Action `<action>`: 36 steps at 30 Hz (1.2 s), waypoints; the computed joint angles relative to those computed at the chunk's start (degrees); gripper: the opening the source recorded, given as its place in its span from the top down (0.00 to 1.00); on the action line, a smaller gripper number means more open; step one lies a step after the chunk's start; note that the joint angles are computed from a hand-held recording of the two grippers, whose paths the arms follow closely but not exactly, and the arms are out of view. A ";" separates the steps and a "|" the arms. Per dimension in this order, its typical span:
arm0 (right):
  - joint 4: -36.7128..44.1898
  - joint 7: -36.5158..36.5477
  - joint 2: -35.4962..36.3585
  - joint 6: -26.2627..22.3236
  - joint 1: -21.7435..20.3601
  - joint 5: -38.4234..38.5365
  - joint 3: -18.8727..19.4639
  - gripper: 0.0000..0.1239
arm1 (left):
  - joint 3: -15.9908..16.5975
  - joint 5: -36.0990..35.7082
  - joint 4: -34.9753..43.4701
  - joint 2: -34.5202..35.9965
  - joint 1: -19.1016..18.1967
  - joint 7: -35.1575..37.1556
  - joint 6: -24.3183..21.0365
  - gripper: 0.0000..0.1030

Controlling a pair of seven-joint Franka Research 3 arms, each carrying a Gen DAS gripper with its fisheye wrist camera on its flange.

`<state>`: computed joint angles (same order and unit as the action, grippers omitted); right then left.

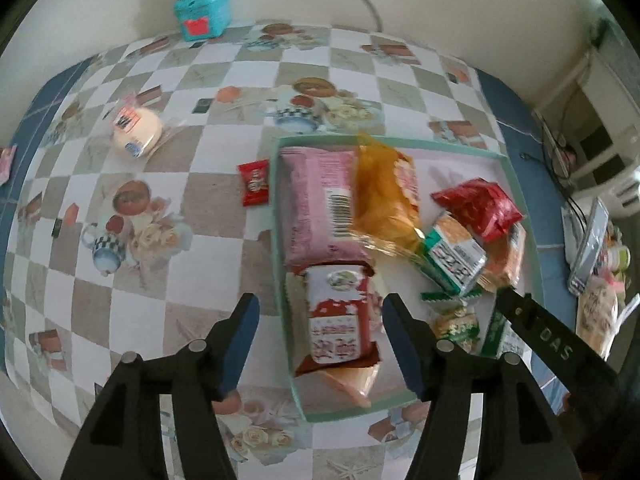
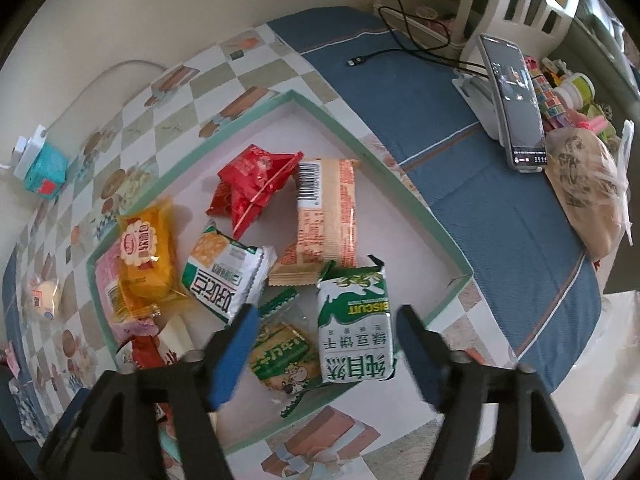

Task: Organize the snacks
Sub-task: 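Open the left gripper over the tray while the right releases the green packet there, then move both grippers back over the table toward the red candy and the bun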

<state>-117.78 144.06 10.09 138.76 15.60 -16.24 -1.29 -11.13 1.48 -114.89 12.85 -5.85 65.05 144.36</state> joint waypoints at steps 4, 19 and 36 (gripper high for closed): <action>0.60 -0.33 0.35 -0.16 0.37 -0.21 0.22 0.31 | 1.59 0.95 -0.11 -0.14 0.49 -4.88 -1.80 0.21; 5.36 -4.21 3.14 2.64 4.36 -0.95 1.79 0.23 | 6.35 6.95 -4.04 -2.86 6.68 -20.98 -3.17 0.07; 13.84 -9.06 9.98 5.31 10.17 4.18 2.18 0.17 | 8.48 11.15 -6.05 -4.86 11.78 -24.98 -2.92 0.07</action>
